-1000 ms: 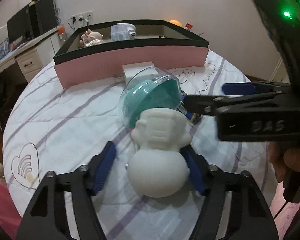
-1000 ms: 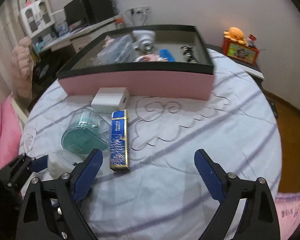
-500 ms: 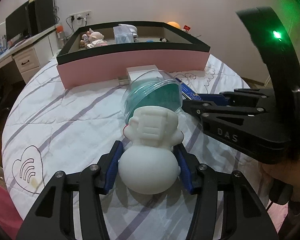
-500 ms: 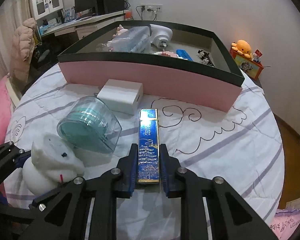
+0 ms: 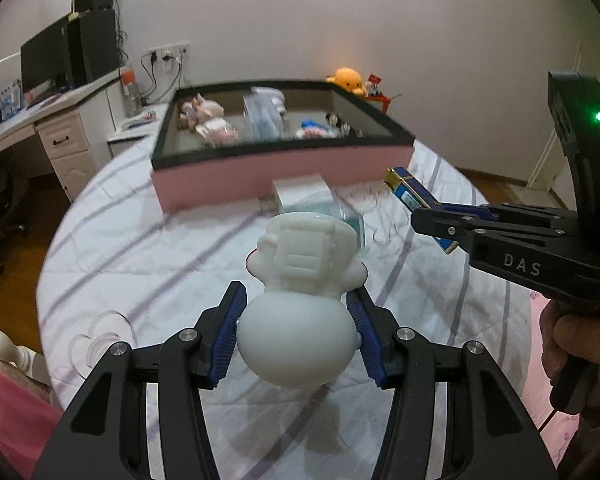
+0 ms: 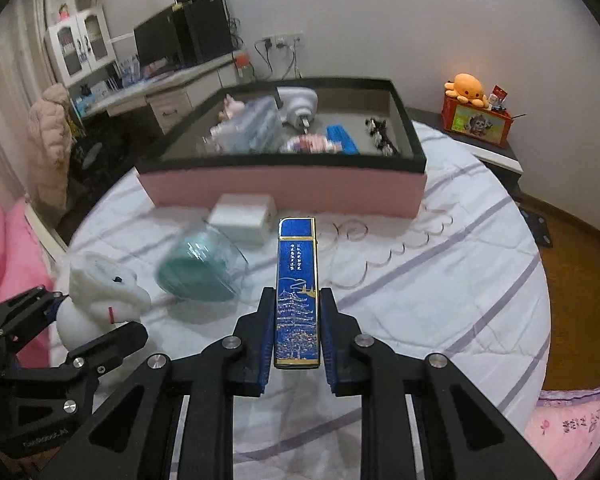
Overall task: Organize rigid objects
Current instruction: 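Lower figurine and toothpaste box into the pink box, open both tools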
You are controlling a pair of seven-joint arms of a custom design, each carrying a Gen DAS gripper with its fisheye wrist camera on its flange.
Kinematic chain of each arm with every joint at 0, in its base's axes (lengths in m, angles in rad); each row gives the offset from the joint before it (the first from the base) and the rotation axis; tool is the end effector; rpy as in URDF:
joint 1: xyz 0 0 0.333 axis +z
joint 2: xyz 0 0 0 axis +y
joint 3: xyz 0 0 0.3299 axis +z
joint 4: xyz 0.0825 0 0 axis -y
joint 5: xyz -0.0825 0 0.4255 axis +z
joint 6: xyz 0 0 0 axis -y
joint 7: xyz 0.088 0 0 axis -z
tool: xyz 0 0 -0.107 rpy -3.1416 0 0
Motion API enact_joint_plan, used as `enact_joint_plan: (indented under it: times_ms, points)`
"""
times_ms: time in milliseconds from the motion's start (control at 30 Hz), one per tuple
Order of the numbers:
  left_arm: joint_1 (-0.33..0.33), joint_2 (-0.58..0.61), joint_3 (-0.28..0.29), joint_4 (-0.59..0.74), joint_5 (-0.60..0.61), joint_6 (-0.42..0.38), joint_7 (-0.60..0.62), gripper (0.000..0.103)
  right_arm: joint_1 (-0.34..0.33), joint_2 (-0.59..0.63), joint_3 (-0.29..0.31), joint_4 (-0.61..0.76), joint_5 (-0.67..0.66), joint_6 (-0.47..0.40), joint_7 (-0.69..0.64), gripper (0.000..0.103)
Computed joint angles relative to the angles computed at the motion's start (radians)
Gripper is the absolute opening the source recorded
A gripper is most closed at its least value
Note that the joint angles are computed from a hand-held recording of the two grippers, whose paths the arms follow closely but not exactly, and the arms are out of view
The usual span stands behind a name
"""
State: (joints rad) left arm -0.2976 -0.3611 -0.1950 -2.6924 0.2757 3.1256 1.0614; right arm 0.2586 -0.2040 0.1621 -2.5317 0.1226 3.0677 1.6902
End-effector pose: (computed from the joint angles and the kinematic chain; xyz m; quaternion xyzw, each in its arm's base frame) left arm 0.3962 -0.2396 0.4180 -0.5575 0.7353 -0.3353 0.1901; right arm 0.4753 0.2032 0.4194 -0.7196 0.5933 -0.1687 0.3189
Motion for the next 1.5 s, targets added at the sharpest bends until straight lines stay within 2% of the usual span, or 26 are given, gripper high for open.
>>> enact_joint_plan:
  times_ms: [33,100,200,233,333,367,433,500,567,600,733,867,1133,1200,1267,1300,1367,1433,1467,1500]
  points:
    - [-0.011,-0.006,0.017,0.001,-0.005,-0.001,0.009,0.053,-0.001,-0.005,0.001,0.004,-0.002,0.003,0.000,0.021]
    - [-0.018,-0.017,0.038,0.010,-0.010,-0.001,0.026,0.053,0.039,-0.006,-0.035,0.020,0.039,0.008,-0.044,0.021]
    - [-0.015,-0.021,0.069,0.042,-0.017,0.009,0.056,0.053,0.029,0.001,-0.028,0.051,0.038,0.008,-0.057,0.021]
    - [-0.013,-0.019,0.077,0.055,-0.019,0.010,0.066,0.053,0.045,0.007,-0.044,0.069,0.058,0.008,-0.081,0.021]
    - [0.050,0.005,0.049,0.114,-0.001,0.022,0.074,0.053,0.006,0.027,-0.019,0.115,0.023,0.005,-0.066,0.021]
    - [0.073,0.016,0.037,0.132,0.008,0.026,0.072,0.053,0.009,0.039,-0.026,0.136,0.027,0.003,-0.075,0.021]
    - [0.059,0.069,0.070,0.193,-0.001,0.029,0.097,0.053,-0.011,0.070,-0.021,0.185,0.002,-0.004,-0.060,0.021]
    - [0.059,0.111,0.081,0.239,-0.011,0.028,0.114,0.053,-0.022,0.105,-0.025,0.236,-0.025,-0.018,-0.043,0.021]
    - [0.022,0.166,0.121,0.297,-0.053,0.017,0.159,0.053,-0.013,0.148,-0.045,0.294,-0.016,-0.035,-0.054,0.021]
    - [0.024,0.196,0.122,0.325,-0.068,0.015,0.172,0.053,-0.012,0.168,-0.054,0.320,-0.021,-0.044,-0.052,0.021]
    - [0.050,0.324,0.098,0.453,-0.141,-0.014,0.240,0.053,0.001,0.270,-0.091,0.439,-0.026,-0.090,-0.054,0.021]
    - [0.101,0.432,0.047,0.560,-0.170,-0.050,0.278,0.053,0.010,0.362,-0.118,0.539,-0.016,-0.132,-0.059,0.021]
    - [0.167,0.575,-0.021,0.699,-0.144,-0.132,0.271,0.053,0.016,0.486,-0.149,0.653,0.012,-0.190,-0.069,0.021]
    - [0.164,0.596,-0.021,0.721,-0.134,-0.157,0.262,0.053,0.024,0.501,-0.159,0.667,0.003,-0.202,-0.062,0.021]
    - [0.155,0.599,-0.010,0.718,-0.110,-0.146,0.239,0.057,0.032,0.515,-0.168,0.678,-0.012,-0.211,-0.054,0.021]
    - [0.122,0.593,0.026,0.716,-0.055,-0.151,0.186,0.060,0.036,0.520,-0.172,0.680,-0.019,-0.212,-0.051,0.021]
    - [0.105,0.589,0.047,0.717,0.005,-0.151,0.139,0.081,0.048,0.524,-0.186,0.680,-0.042,-0.210,-0.033,0.021]
    - [0.068,0.575,0.089,0.707,0.102,-0.142,0.048,0.093,0.050,0.520,-0.187,0.670,-0.049,-0.198,-0.027,0.022]
    - [0.065,0.567,0.094,0.699,0.133,-0.134,0.023,0.095,0.051,0.514,-0.187,0.661,-0.051,-0.186,-0.026,0.023]
    - [0.071,0.556,0.092,0.686,0.150,-0.123,0.009,0.096,0.057,0.504,-0.192,0.646,-0.062,-0.174,-0.020,0.037]
